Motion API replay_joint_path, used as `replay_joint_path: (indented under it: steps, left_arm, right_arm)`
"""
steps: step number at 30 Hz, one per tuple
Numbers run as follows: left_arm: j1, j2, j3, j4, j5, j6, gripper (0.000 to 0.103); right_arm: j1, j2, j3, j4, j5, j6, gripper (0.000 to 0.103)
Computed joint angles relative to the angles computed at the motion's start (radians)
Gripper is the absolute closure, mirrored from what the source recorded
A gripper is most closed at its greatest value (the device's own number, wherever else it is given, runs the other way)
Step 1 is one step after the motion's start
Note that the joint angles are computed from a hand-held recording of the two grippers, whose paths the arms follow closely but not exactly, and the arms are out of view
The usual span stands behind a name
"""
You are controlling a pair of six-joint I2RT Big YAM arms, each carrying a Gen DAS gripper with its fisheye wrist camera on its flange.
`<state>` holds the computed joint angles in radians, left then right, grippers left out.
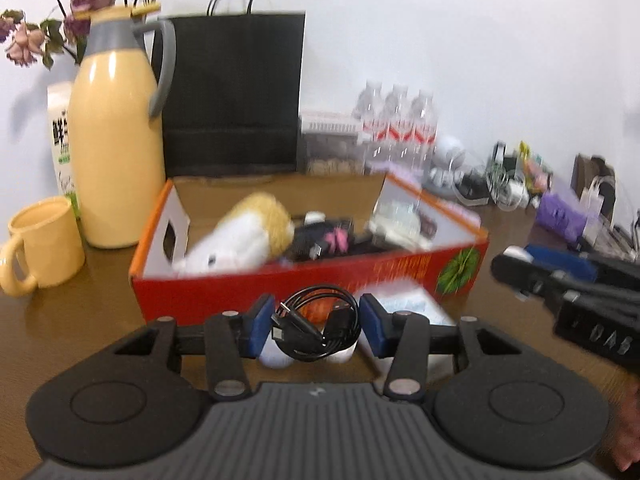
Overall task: Organize objects
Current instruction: 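Lower black cable and white disc into the box and open both tools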
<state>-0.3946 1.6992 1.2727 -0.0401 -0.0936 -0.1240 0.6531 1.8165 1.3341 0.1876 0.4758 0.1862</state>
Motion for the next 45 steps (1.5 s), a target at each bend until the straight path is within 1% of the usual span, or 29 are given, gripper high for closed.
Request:
replay_joint_path:
  steps: [2,5,10,12,15,20,24,27,28,29,30,31,32,33,34,35,38,42,45]
  left_arm:
    - [-0.003,0.001,0.021,0.008,-0.015,-0.013,0.055]
    - [-0.007,0.018,0.068,0.024,-0.036,-0.032,0.055]
    - [-0.009,0.078,0.173,0.037,-0.066,-0.050,0.055]
    - [-0.006,0.110,0.222,0.026,-0.069,-0.054,0.055]
    - [-0.002,0.171,0.313,-0.009,-0.075,-0.054,0.055]
    - [0.001,0.244,0.406,-0.050,-0.084,-0.033,0.055]
    - [0.005,0.270,0.437,-0.071,-0.091,-0.029,0.055]
    - [0.006,0.278,0.443,-0.074,-0.100,-0.029,0.055]
    - [0.006,0.278,0.442,-0.072,-0.105,-0.028,0.054]
    - [0.007,0.277,0.437,-0.065,-0.110,-0.029,0.050]
    - [0.007,0.276,0.433,-0.055,-0.118,-0.031,0.043]
    - [0.006,0.277,0.433,-0.050,-0.133,-0.031,0.017]
    - [0.005,0.277,0.429,-0.037,-0.151,-0.032,0.000]
    - [0.003,0.274,0.416,-0.005,-0.169,-0.034,0.000]
    - [0.002,0.271,0.408,0.014,-0.182,-0.037,0.000]
    - [0.004,0.268,0.406,0.015,-0.180,-0.041,0.000]
    - [0.006,0.263,0.401,0.018,-0.176,-0.058,0.000]
    - [0.003,0.254,0.388,0.028,-0.184,-0.049,0.000]
    - [0.000,0.244,0.368,0.043,-0.191,-0.041,0.000]
  right_arm:
    - [-0.004,0.008,0.022,0.002,-0.003,-0.020,0.065]
    - [-0.020,0.026,0.067,-0.020,-0.043,-0.023,0.065]
    - [-0.048,0.102,0.190,-0.058,-0.056,-0.069,0.065]
    - [-0.062,0.141,0.252,-0.091,-0.072,-0.070,0.065]
    - [-0.078,0.201,0.342,-0.127,-0.077,-0.089,0.065]
    - [-0.100,0.265,0.442,-0.173,-0.094,-0.099,0.065]
    - [-0.112,0.294,0.490,-0.211,-0.099,-0.090,0.065]
    - [-0.114,0.299,0.495,-0.228,-0.095,-0.085,0.065]
    - [-0.113,0.298,0.494,-0.230,-0.094,-0.086,0.065]
    - [-0.112,0.297,0.493,-0.233,-0.092,-0.087,0.065]
    - [-0.112,0.296,0.494,-0.240,-0.089,-0.089,0.061]
    - [-0.112,0.293,0.493,-0.246,-0.092,-0.091,0.054]
    - [-0.112,0.292,0.493,-0.252,-0.090,-0.088,0.030]
    - [-0.110,0.291,0.488,-0.244,-0.072,-0.083,0.005]
    - [-0.108,0.287,0.478,-0.224,-0.056,-0.085,0.000]
    - [-0.106,0.284,0.465,-0.198,-0.048,-0.094,0.000]
    - [-0.107,0.280,0.465,-0.206,-0.052,-0.094,0.000]
    - [-0.106,0.279,0.463,-0.211,-0.036,-0.091,0.000]
    - [-0.104,0.273,0.449,-0.199,-0.022,-0.088,0.000]
